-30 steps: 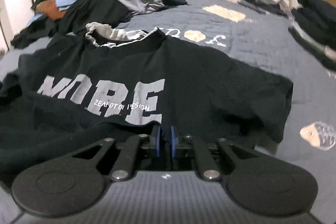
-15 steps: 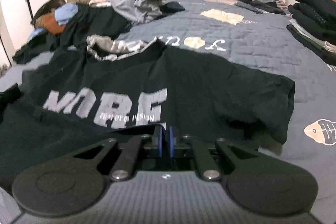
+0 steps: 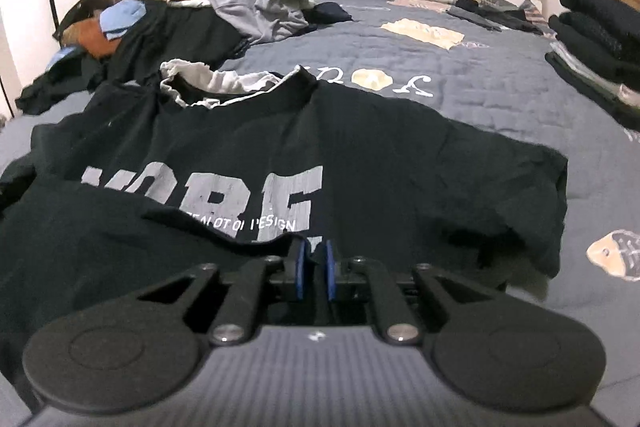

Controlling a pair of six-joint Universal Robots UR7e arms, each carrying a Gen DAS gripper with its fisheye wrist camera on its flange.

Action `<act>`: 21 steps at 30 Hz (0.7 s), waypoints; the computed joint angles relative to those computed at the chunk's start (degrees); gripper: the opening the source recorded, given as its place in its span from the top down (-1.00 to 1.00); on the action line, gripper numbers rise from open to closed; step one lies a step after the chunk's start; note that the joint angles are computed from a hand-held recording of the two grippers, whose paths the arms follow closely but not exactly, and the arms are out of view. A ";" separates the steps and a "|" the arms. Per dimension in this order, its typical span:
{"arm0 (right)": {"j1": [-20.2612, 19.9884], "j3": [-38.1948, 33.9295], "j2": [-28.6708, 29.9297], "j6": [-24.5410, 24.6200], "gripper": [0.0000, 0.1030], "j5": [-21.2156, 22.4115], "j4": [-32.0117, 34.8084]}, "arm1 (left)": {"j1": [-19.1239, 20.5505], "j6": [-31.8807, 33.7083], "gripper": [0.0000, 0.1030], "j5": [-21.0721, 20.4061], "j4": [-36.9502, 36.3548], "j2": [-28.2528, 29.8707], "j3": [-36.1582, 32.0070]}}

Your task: Fold clothes

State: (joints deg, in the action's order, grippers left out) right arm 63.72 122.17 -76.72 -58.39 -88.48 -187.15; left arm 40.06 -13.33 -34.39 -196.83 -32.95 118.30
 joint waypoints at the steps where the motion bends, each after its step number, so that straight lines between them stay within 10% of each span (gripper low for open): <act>1: 0.14 0.31 -0.62 -0.11 0.52 0.20 0.17 | -0.86 -0.26 -0.52 1.16 -1.50 -0.10 0.67; 7: -1.44 3.84 -6.79 3.65 -0.09 5.84 -0.30 | -6.15 0.40 -0.73 4.22 -11.94 -0.37 5.33; 21: -5.44 11.64 -21.49 8.10 -0.23 15.02 15.69 | -10.79 -31.78 -0.83 -3.94 -13.61 -5.09 17.73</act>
State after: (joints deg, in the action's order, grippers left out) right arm 58.28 133.81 -98.21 -50.28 -73.46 -171.46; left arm 29.27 -45.11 -38.32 -210.44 -38.04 136.03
